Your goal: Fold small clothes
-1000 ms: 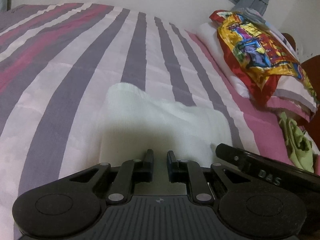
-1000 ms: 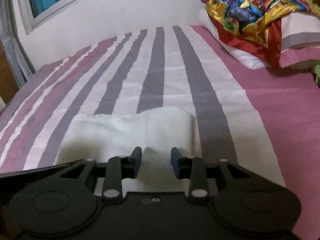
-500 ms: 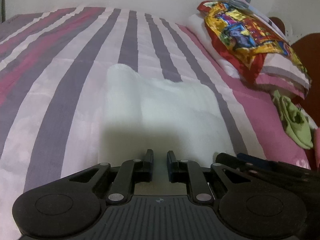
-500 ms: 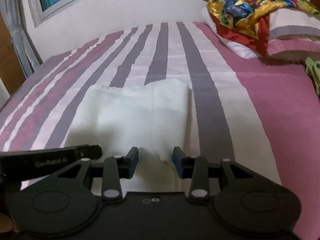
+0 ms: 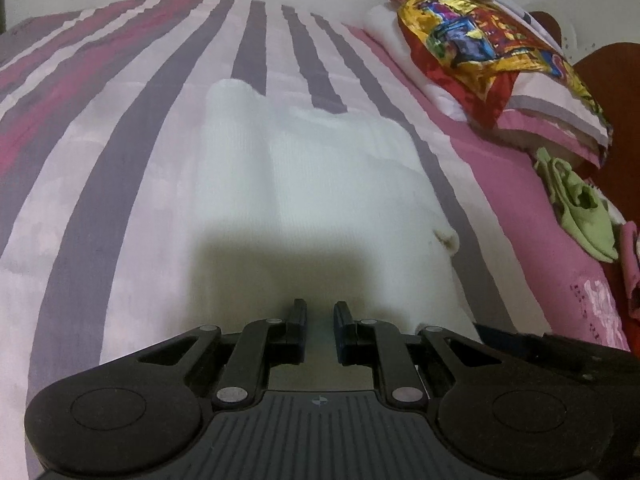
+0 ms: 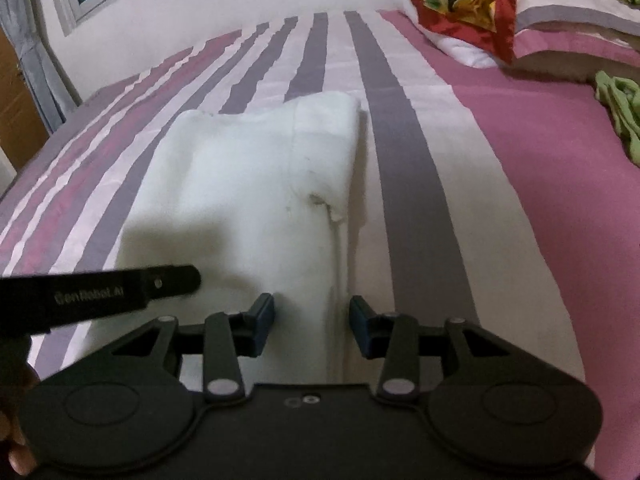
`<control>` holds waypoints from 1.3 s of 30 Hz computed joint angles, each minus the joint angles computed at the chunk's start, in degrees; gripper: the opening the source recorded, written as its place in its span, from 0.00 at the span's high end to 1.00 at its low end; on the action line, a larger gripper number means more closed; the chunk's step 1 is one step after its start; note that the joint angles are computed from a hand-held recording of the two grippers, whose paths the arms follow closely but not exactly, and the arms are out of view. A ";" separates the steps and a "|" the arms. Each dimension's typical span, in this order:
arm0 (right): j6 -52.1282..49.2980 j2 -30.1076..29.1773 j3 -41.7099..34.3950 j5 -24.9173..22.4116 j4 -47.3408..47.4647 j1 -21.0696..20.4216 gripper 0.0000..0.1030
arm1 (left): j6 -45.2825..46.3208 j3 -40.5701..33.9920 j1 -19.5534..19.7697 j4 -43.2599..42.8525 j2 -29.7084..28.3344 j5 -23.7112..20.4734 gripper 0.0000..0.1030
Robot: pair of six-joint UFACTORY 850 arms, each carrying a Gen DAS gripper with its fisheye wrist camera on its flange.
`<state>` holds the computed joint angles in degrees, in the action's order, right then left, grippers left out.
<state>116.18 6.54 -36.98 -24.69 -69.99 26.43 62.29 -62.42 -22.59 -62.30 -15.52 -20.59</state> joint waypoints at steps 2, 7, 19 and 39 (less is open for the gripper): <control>-0.89 0.10 0.26 0.08 1.10 0.61 0.60 | -0.50 0.27 0.15 0.27 0.24 -0.21 0.86; 0.16 1.46 1.36 -0.14 1.71 1.42 0.60 | -0.91 1.10 0.09 1.44 1.08 -0.08 0.86; 0.91 3.51 2.09 -1.71 3.11 3.12 0.58 | -2.13 2.31 0.69 3.16 2.49 -0.67 0.86; 2.54 4.88 1.46 -3.42 1.49 4.73 0.45 | 0.69 2.49 3.20 1.57 3.92 -2.96 0.86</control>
<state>118.72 11.42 -35.52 -28.11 -68.50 31.15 62.98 -59.93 -19.39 -60.73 -11.60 -23.55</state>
